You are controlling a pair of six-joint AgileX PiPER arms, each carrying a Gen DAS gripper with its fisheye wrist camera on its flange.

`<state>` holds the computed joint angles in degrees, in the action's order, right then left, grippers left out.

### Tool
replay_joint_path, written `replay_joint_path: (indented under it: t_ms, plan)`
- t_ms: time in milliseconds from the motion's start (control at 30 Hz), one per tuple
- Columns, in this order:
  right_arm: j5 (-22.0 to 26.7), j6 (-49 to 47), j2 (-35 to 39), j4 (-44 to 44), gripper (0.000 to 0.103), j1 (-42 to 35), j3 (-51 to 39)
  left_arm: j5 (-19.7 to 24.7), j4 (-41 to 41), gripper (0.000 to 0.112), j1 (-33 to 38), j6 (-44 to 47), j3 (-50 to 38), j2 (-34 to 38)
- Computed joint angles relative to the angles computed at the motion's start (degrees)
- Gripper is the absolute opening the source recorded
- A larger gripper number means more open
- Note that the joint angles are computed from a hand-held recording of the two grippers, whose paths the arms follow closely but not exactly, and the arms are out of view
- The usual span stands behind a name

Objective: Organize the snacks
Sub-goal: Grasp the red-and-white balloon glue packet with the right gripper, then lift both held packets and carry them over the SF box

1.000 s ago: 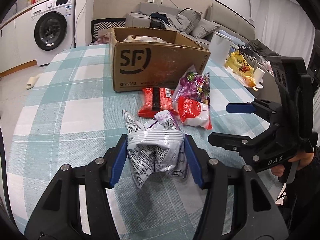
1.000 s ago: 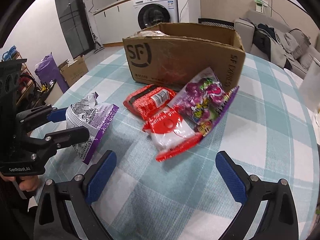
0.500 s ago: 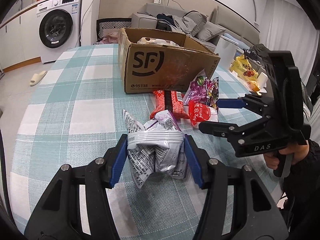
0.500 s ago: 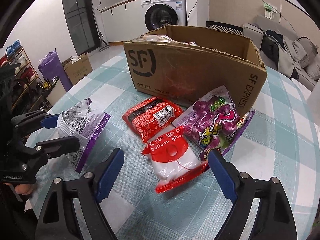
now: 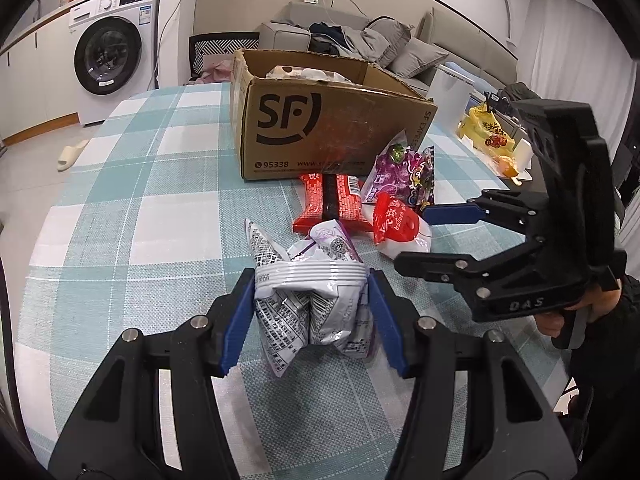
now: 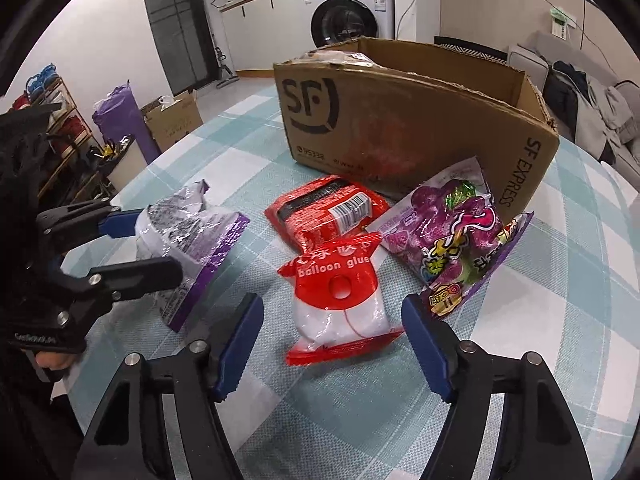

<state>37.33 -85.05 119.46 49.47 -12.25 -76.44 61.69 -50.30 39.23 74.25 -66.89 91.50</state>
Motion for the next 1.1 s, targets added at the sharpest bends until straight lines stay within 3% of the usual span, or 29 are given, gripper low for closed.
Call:
replay_joint_path:
  t_ms: [167, 267, 500, 1100]
  plan:
    - [-1.3, 2.4, 1.5, -1.1, 0.050, 0.8, -1.2, 0.0, -0.1, 0.053, -0.1, 0.3, 0.3, -0.1]
    - [-1.0, -0.9, 1.0, 2.4, 0.047, 0.3, 0.1, -0.1, -0.2, 0.053, -0.2, 0.2, 0.4, -0.2]
    - [1.9, -7.5, -2.4, 9.2, 0.045, -3.4, 4.2, -0.4, -1.0, 0.053, -0.3, 0.6, 1.0, -0.8]
    - [8.6, -7.3, -9.6, 14.9, 0.045, -9.5, 4.7, 1.3, -3.2, 0.053, -1.4, -0.8, -2.0, -3.5]
